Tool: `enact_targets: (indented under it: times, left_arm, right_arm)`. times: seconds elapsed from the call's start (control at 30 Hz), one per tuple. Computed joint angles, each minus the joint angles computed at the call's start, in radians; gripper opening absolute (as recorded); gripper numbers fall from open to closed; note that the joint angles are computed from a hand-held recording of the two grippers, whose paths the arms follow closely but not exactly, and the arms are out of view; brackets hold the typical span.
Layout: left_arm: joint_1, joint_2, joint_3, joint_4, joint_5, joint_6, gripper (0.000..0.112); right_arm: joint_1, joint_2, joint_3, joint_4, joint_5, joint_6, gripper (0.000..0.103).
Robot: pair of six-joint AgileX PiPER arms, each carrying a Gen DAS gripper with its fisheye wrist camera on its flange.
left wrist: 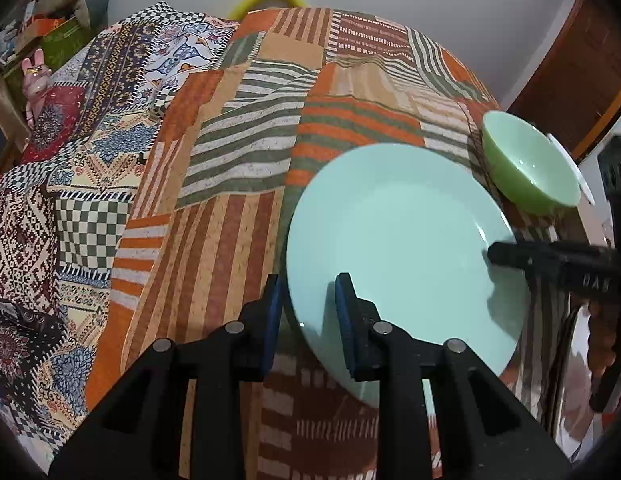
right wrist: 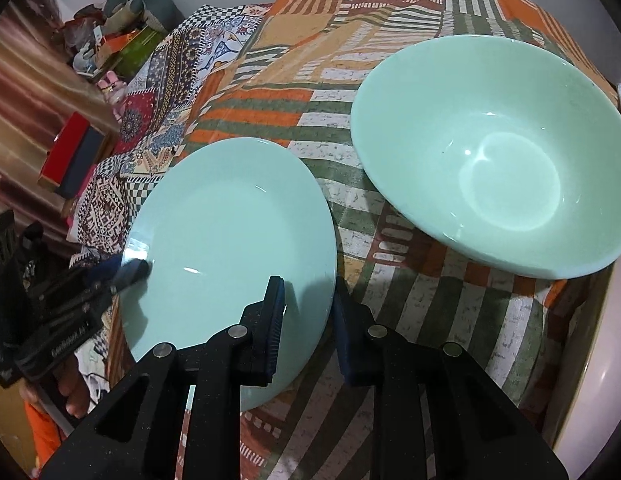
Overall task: Organize plates and bowls
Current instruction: 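Lift the mint green plate and carry it over the white plate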
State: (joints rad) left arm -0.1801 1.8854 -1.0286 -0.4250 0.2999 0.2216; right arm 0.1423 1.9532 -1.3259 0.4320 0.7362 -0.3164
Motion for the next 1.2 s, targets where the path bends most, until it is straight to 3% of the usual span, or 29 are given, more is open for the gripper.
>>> enact_targets:
  times: [0.07,0.17,0.27,0.43,0.6,0.87,1.2]
  left_arm:
    - [0.007,0.020,-0.027,-0.037,0.019,0.038,0.026]
    - [-0.006,0.030,-0.043,0.045,0.016,-0.043,0.026]
    - [0.001,0.018,-0.029,-0.024,0.021,0.021,0.026]
    - [-0.019,-0.043,0.029,0.017,-0.012,-0.034,0.026]
    - [-0.020,-0.130,0.094,-0.044,-0.033,-0.016,0.026]
    - [-0.097,-0.295,0.167,0.279,-0.028,-0.377,0.026]
    - [-0.290,-0.510,0.243,0.664,0.048,-0.841,0.026]
  right_arm:
    - [0.004,0.004,-0.001,-0.005,-0.009,0.005,0.021]
    - [0.011,0.009,-0.007,-0.022,-0.014,0.026,0.022]
    - [0.021,0.000,-0.003,-0.052,-0.023,0.060,0.022]
    - [0.033,-0.034,0.036,-0.076,-0.056,0.078,0.022]
    - [0.020,-0.082,0.068,-0.031,-0.053,0.035,0.022]
    - [0.010,-0.213,0.158,0.015,-0.069,-0.018,0.022]
    - [-0.061,-0.394,0.297,0.098,-0.050,-0.114,0.022]
